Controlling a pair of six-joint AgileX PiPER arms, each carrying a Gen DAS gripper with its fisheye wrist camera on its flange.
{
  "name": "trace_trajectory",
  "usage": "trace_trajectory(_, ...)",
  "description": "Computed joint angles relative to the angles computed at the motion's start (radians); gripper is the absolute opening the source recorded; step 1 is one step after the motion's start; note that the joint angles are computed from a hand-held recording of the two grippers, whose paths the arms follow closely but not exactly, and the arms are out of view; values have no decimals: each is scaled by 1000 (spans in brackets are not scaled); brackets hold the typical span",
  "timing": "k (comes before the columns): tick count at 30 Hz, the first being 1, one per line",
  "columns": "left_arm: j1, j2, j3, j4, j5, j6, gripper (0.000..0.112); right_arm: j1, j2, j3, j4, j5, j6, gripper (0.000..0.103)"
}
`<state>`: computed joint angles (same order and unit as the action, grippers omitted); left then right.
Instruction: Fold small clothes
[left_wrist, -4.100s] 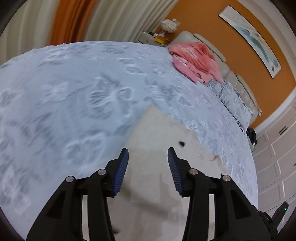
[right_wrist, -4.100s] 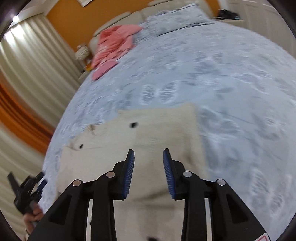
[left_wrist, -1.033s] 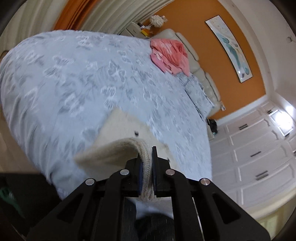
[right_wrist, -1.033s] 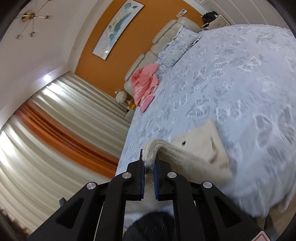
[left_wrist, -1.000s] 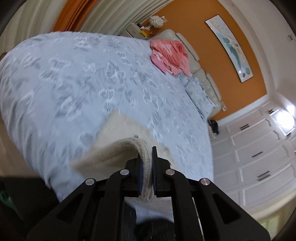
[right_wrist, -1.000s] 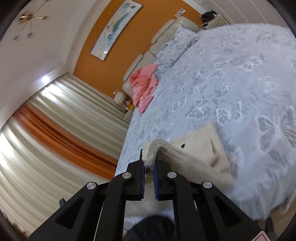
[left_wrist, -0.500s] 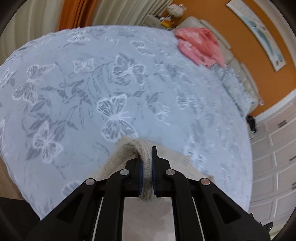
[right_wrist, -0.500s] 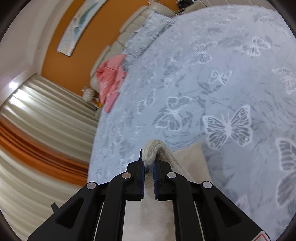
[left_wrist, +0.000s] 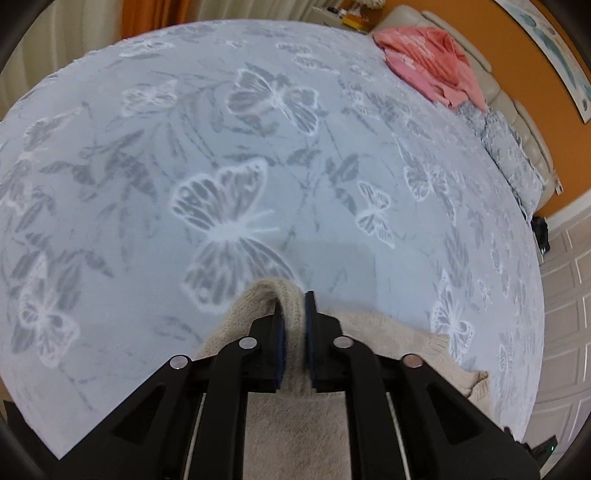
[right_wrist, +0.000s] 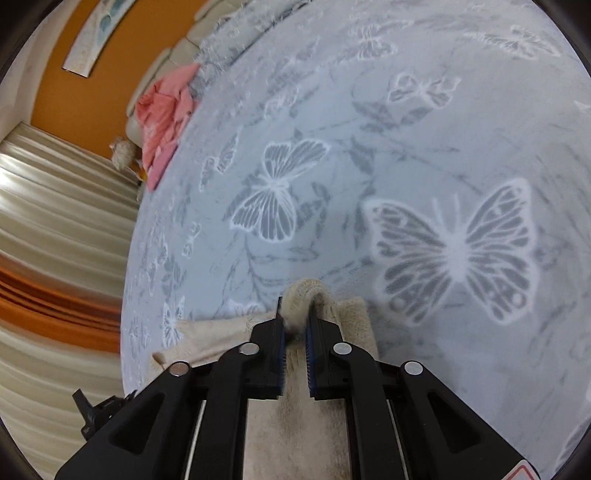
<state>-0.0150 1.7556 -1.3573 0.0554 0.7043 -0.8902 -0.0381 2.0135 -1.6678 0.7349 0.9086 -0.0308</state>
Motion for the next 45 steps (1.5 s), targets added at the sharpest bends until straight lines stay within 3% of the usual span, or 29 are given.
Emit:
trace_trajectory(2,14,0,-11,-52,2,73,13,-5,-5,-37,-2,38,13,13)
trace_trajectory(4,47,-62,29,-162,-32,176,18,-10,-84,2,-8,15,7,41)
trace_trajectory(5,53,-117,75,-181,-66,183,25,-13,-155,58,-26,-24,2,68)
trace_trajectory(6,56,-175,118,-160,-85,152,48,-26,-231,128,-10,-59,-34,79)
trace_trajectory(7,50,-237,158,-99,-86,101,66,-44,-293,189,15,-72,-77,79)
trace_trajectory(10,28,-419,276,45,-6,31,72,-114,-439,334,21,4,-126,79)
trace_trajectory(15,28,-646,522,-103,92,98,73,-252,-610,657,54,146,-203,79)
trace_trajectory(18,-37,-687,624,-124,83,-2,73,-260,-598,731,73,193,-201,79)
trace_trajectory(23,7,-677,713,-293,-6,21,71,-155,-525,698,99,209,-180,79)
trace_trajectory(24,12,-675,709,-296,-11,11,62,-134,-505,680,94,200,-152,79)
trace_trajectory(25,17,-670,709,-328,-30,41,40,-119,-489,668,97,187,-137,78)
trace_trajectory(26,21,-657,696,-347,-26,65,35,-113,-483,661,108,176,-137,55)
trace_trajectory(27,25,-651,670,-327,-1,49,25,-105,-486,651,107,158,-141,8)
trace_trajectory(30,49,-700,613,-294,61,44,18,-123,-554,628,112,148,-142,9)
trace_trajectory(32,74,-739,569,-282,127,66,18,-142,-643,600,46,160,-138,8)
trace_trajectory(35,86,-745,575,-282,174,78,18,-161,-667,589,-39,185,-147,8)
trace_trajectory(39,37,-719,693,-250,116,15,18,-154,-584,687,-138,127,-161,8)
trace_trajectory(41,-9,-735,726,-190,77,-65,18,-209,-572,727,-81,136,-206,8)
trace_trajectory(43,-97,-724,692,-74,109,-158,18,-228,-580,721,-85,157,-221,9)
trace_trajectory(45,-104,-705,657,-61,136,-143,19,-204,-574,694,-121,197,-228,14)
